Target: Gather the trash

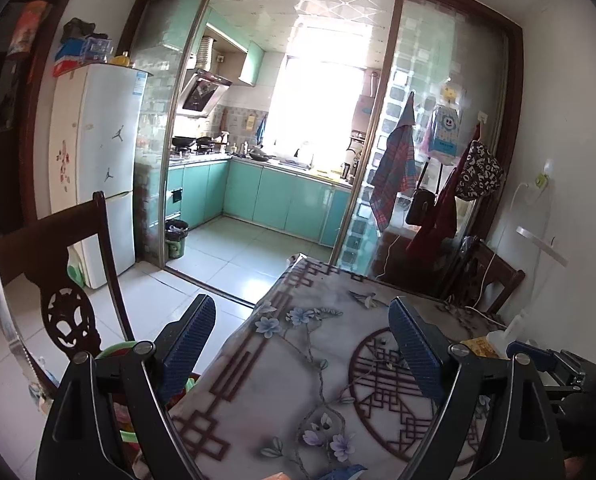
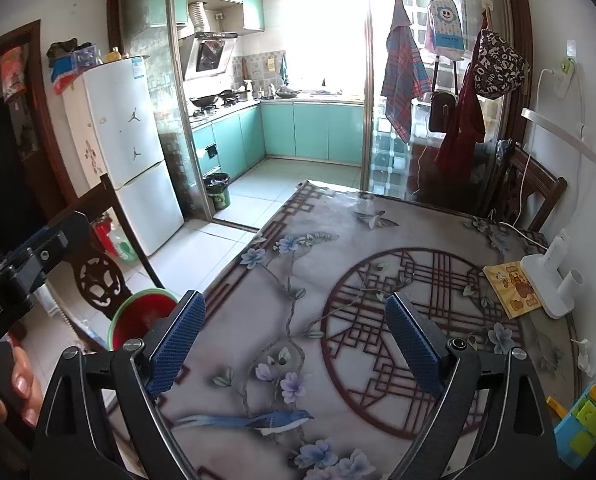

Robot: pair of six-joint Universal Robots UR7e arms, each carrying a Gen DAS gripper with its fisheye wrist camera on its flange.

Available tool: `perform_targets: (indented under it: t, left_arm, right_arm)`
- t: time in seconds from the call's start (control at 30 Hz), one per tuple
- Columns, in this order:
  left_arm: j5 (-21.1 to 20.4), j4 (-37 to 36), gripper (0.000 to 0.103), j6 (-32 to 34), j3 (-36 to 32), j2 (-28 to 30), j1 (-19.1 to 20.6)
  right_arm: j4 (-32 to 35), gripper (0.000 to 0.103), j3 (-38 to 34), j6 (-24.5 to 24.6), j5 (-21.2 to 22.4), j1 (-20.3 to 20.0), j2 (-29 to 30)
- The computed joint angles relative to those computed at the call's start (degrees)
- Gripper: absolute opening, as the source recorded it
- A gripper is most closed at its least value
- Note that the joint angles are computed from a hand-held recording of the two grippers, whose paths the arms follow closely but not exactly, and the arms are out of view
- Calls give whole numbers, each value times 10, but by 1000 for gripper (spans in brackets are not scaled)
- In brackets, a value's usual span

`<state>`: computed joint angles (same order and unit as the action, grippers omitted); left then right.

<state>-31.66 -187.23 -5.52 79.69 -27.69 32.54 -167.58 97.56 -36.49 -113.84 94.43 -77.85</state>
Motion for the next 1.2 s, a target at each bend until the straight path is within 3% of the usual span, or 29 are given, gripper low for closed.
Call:
perform_targets:
  t: [0.77, 1.2]
  left_arm:
    - [-1, 52, 89, -6, -9, 6, 4]
    - [-38, 114, 89, -28, -41, 25, 21]
  right_arm:
    - [5, 92, 0, 9, -11, -2, -1]
    - [25, 92, -17, 19, -13, -17, 9]
